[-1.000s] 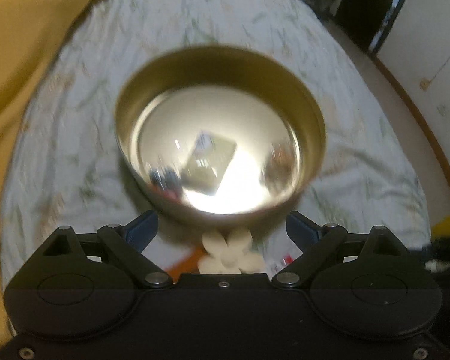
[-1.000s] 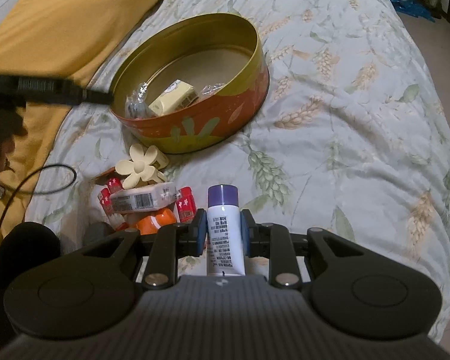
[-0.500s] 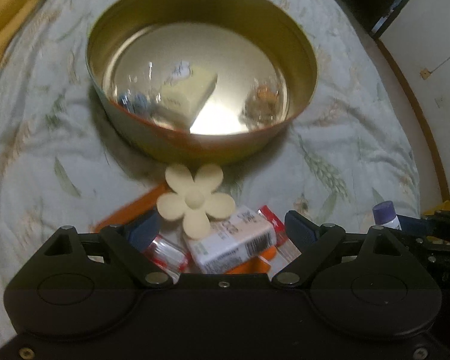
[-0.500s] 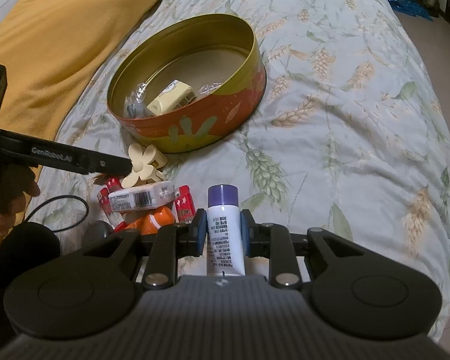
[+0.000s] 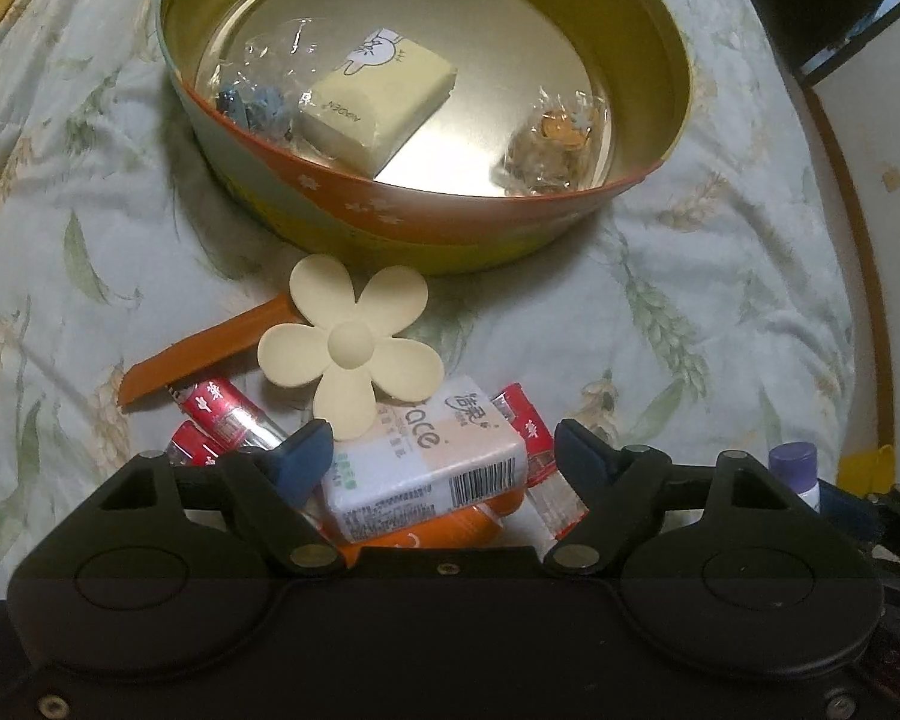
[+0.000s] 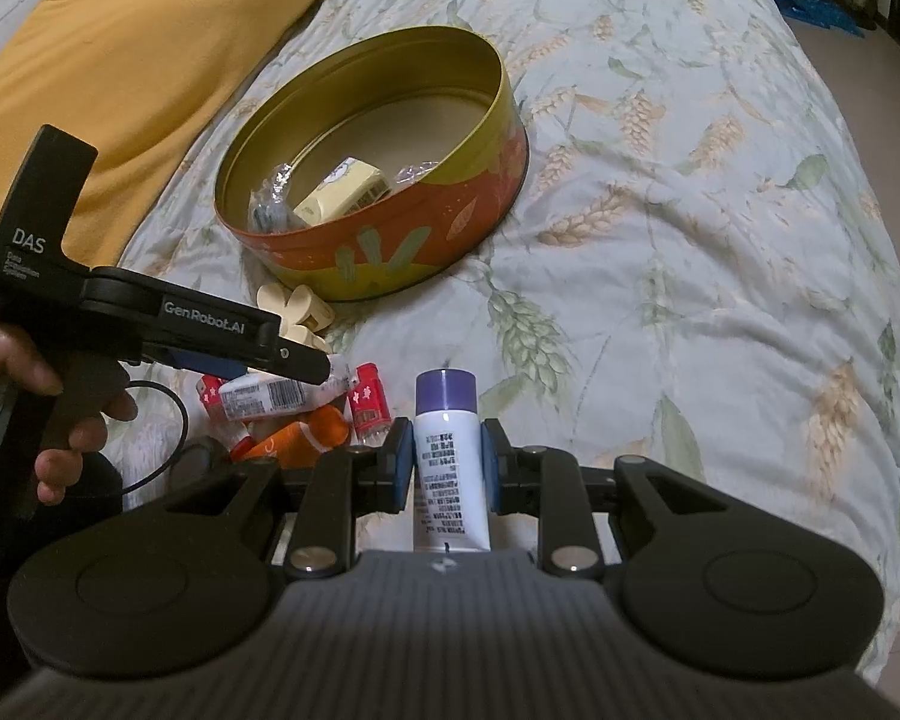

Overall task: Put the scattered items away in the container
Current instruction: 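Grasp the white 'face' tissue pack with the left tool and lift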

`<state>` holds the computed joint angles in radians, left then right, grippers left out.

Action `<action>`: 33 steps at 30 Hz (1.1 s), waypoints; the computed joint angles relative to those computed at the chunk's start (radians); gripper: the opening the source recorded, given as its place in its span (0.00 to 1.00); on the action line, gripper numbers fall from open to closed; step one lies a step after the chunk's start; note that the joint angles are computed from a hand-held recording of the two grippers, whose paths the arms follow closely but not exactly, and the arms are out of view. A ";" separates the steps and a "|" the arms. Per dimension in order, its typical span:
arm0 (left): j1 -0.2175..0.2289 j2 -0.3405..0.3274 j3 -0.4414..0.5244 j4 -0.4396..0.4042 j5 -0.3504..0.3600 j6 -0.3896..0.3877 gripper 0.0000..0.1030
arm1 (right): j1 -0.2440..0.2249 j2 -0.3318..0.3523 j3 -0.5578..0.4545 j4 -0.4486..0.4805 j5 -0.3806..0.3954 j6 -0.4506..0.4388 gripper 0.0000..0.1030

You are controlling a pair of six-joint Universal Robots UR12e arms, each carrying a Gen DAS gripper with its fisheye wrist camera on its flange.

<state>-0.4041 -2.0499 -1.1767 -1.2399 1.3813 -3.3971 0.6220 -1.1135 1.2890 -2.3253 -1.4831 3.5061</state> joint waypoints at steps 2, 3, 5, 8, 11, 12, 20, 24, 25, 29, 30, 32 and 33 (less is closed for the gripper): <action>-0.007 -0.004 0.007 -0.015 0.026 0.011 0.75 | 0.000 0.000 0.001 -0.001 0.001 0.002 0.26; -0.011 -0.009 0.017 -0.035 0.042 0.016 0.74 | 0.000 0.000 0.001 -0.001 0.001 0.001 0.26; -0.012 -0.015 0.020 -0.062 0.041 -0.007 0.74 | 0.001 0.001 -0.001 0.002 0.001 -0.002 0.26; -0.009 -0.012 0.006 -0.037 0.039 -0.065 0.74 | 0.003 0.001 -0.001 -0.001 0.004 0.001 0.26; -0.004 -0.008 -0.005 -0.007 0.035 -0.103 0.69 | 0.006 0.001 -0.001 0.001 0.006 -0.001 0.26; -0.002 -0.004 -0.011 0.003 0.029 -0.100 0.67 | 0.006 0.001 -0.001 0.002 0.006 -0.003 0.26; 0.027 0.046 -0.076 0.089 -0.048 -0.104 0.64 | 0.006 0.001 -0.002 0.009 0.001 0.000 0.26; 0.039 0.073 -0.109 0.133 -0.065 -0.081 0.64 | 0.009 0.005 -0.009 0.018 0.000 -0.006 0.26; 0.041 0.081 -0.119 0.148 -0.065 -0.075 0.64 | 0.009 0.006 -0.012 0.020 -0.001 -0.007 0.26; 0.064 0.118 -0.161 0.200 -0.103 -0.067 0.64 | 0.013 0.011 -0.023 0.029 -0.005 -0.010 0.26; 0.071 0.126 -0.170 0.214 -0.112 -0.065 0.64 | 0.015 0.013 -0.027 0.032 -0.008 -0.011 0.26; 0.082 0.140 -0.185 0.237 -0.114 -0.059 0.64 | 0.017 0.018 -0.036 0.037 -0.009 -0.017 0.26; 0.088 0.148 -0.193 0.245 -0.115 -0.053 0.64 | 0.018 0.020 -0.040 0.039 -0.010 -0.019 0.26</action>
<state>-0.3157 -1.9022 -1.3695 -0.9949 1.2659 -3.4500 0.6403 -1.0931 1.2490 -2.2864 -1.4929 3.4871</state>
